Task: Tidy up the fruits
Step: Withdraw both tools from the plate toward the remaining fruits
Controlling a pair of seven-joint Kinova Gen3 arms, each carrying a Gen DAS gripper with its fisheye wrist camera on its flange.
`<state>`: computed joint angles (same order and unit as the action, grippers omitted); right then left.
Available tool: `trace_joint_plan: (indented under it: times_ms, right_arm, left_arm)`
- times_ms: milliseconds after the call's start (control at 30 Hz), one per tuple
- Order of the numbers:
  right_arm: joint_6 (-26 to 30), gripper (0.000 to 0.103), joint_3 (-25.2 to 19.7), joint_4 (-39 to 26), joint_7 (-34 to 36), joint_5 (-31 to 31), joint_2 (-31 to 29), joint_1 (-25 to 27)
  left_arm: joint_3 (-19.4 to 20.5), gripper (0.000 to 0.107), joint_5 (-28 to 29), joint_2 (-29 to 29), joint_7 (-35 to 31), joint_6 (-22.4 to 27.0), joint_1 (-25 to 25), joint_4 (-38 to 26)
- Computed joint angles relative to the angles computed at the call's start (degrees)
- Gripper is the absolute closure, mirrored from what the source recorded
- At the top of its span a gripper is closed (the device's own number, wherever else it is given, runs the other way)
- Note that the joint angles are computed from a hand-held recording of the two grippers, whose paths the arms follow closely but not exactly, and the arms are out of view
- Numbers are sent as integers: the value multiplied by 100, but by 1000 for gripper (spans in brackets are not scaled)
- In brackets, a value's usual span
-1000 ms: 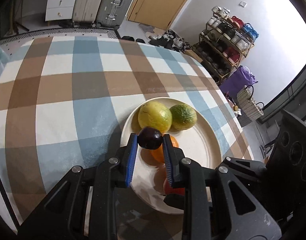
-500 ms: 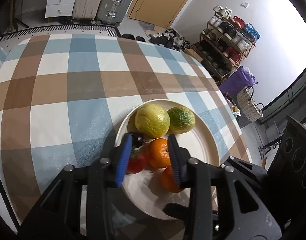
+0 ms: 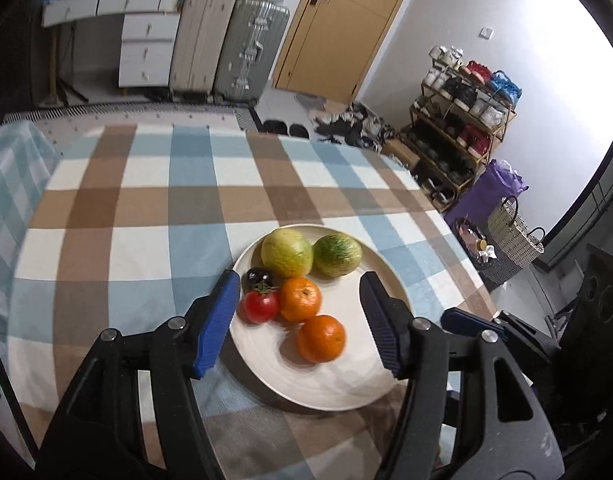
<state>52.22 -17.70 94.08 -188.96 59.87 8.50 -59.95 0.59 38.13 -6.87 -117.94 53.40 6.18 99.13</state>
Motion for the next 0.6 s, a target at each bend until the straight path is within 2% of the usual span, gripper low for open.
trace_joint_plan:
  times_ms: [100,200,300,433,567,600]
  right_arm:
    - [417,17,-137,96,-286,353,-117,-272]
    - [586,17,-344,298,-548,625,-294,-396]
    - [1051,15,-570,379,-794,784,-385,-550]
    - [1566,14,-855,550,-1288,993,-542,-716]
    - [2011,7,-1098,661,-1654,1243,-629,-870]
    - [2203,4,-1176,679,-1751,1331,-629,-940]
  left_arm:
    - [69,38,-248,-387,181,-117,58,86]
    - [112,33,-541,-783,410,-158,177,139]
    - [105,27,-752,-1123,661,-154,320,186]
    - [268,26,-1211,-1566,1132,-137,425,200]
    - [258,22,-1437,-1936,1403,-63,644,228]
    - [285,18,-1510,-2037,1486,-36,668,236]
